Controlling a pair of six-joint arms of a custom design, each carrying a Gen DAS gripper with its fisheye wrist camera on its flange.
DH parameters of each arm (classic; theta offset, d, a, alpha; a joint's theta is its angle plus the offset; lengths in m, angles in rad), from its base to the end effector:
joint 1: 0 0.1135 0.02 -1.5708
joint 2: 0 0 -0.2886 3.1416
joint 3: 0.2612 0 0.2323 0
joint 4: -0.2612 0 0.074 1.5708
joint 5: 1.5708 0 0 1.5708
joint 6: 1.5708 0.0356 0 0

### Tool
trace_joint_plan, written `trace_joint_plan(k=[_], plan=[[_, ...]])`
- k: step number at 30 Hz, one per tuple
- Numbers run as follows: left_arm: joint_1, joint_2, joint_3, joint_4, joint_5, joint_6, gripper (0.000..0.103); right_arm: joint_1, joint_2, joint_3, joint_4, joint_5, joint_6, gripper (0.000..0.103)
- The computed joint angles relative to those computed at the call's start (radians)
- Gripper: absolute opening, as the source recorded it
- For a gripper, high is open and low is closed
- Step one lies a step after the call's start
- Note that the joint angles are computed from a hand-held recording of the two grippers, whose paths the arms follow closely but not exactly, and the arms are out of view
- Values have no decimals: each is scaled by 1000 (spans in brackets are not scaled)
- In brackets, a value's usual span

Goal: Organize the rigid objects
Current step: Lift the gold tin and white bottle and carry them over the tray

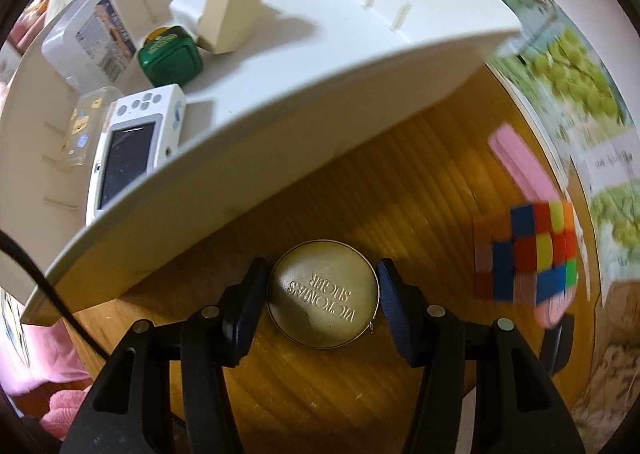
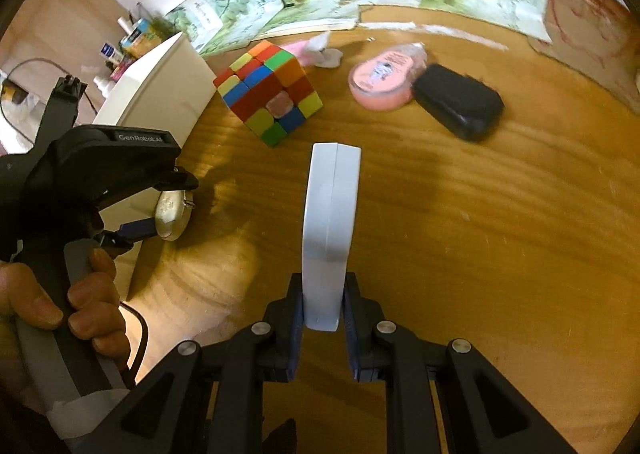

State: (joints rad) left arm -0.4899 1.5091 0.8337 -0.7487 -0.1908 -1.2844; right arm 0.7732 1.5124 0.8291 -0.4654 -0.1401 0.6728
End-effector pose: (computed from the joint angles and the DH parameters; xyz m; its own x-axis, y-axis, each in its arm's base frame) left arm 0.2068 -0.1026 0.2003 -0.6663 -0.7121 -0.2213 -0.7137 0.6950 -0.0872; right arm 0.1825 0.1850 0.2068 -0.9671 -0.0815 -0.2410 -0.1660 0.9200 0.3549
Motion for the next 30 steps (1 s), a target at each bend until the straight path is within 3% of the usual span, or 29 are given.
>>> trace_joint_plan(k=[2, 13, 22, 30], plan=[[-65, 16, 30, -25, 2, -35, 58, 2, -20, -20, 5, -2, 34, 18], [-216, 35, 71, -114, 23, -11, 58, -8, -153, -144, 54, -27, 219, 18], [-337, -28, 162, -260, -67, -29, 58, -3, -289, -270, 133, -31, 374, 18], [-383, -106, 255, -348, -190, 42, 58, 70, -312, -253, 139, 40, 446, 18]])
